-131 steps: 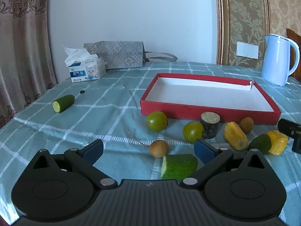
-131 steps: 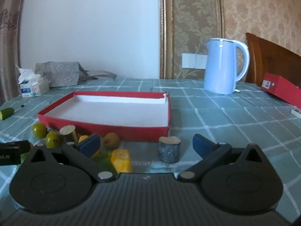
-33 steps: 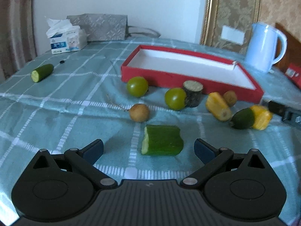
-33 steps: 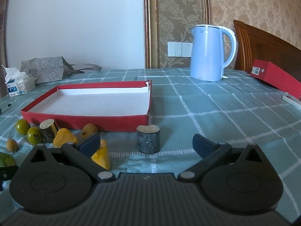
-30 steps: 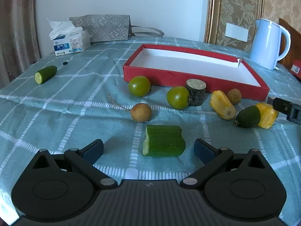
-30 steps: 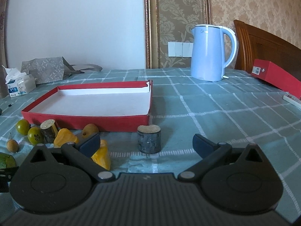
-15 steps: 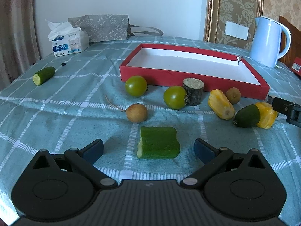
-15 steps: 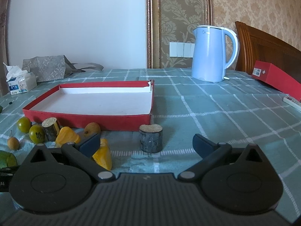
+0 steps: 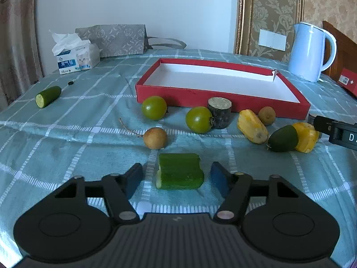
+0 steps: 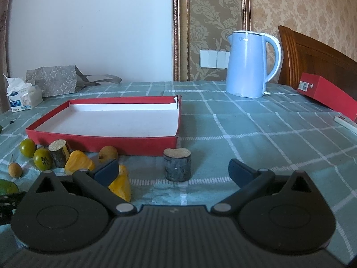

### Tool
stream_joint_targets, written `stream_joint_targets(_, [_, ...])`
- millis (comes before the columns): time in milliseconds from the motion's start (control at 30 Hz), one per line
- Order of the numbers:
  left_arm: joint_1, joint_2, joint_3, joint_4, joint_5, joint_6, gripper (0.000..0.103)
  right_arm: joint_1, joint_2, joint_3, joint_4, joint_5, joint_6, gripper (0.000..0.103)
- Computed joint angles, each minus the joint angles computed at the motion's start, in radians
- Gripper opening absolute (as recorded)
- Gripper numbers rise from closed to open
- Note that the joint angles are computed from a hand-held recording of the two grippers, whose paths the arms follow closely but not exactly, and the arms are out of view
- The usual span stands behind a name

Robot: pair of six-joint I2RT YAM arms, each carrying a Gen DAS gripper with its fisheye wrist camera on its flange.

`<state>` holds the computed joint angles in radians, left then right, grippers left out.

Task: Organize fruits
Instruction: 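Close left gripper on the cucumber chunk while right gripper closes on the wooden cylinder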

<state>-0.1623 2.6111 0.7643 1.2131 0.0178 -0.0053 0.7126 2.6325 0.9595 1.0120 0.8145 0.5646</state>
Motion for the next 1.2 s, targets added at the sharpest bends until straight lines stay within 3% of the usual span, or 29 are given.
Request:
stream_joint_targets(100, [0.004, 0.005, -0.010, 0.025, 0.017, 0.007, 0.041, -0.001, -0.002, -0.007, 0.007, 0.003, 0.001, 0.103])
stream_joint_targets(133, [0.000, 0.006, -0.011, 0.028, 0.006, 0.014, 0.039, -0.002, -0.002, -0.009, 0.010, -0.001, 0.001, 0.103])
stream_joint_targets(400, [0.013, 0.019, -0.019, 0.065, 0.031, -0.006, 0.038, -0.007, -0.006, -0.026, 0.027, 0.002, -0.007, 0.103])
stream_joint_targets(700, [0.043, 0.007, -0.043, 0.098, 0.089, -0.011, 0.037, -0.075, -0.030, -0.171, 0.108, 0.085, 0.002, 0.103])
stream_joint_targets(900, [0.051, 0.004, -0.041, 0.086, 0.106, -0.008, 0.037, -0.126, 0.005, -0.247, 0.248, 0.020, -0.056, 0.103])
stream_joint_targets(1200, [0.050, 0.009, -0.038, 0.087, 0.107, -0.009, 0.037, -0.142, -0.004, -0.130, 0.153, -0.102, -0.166, 0.100])
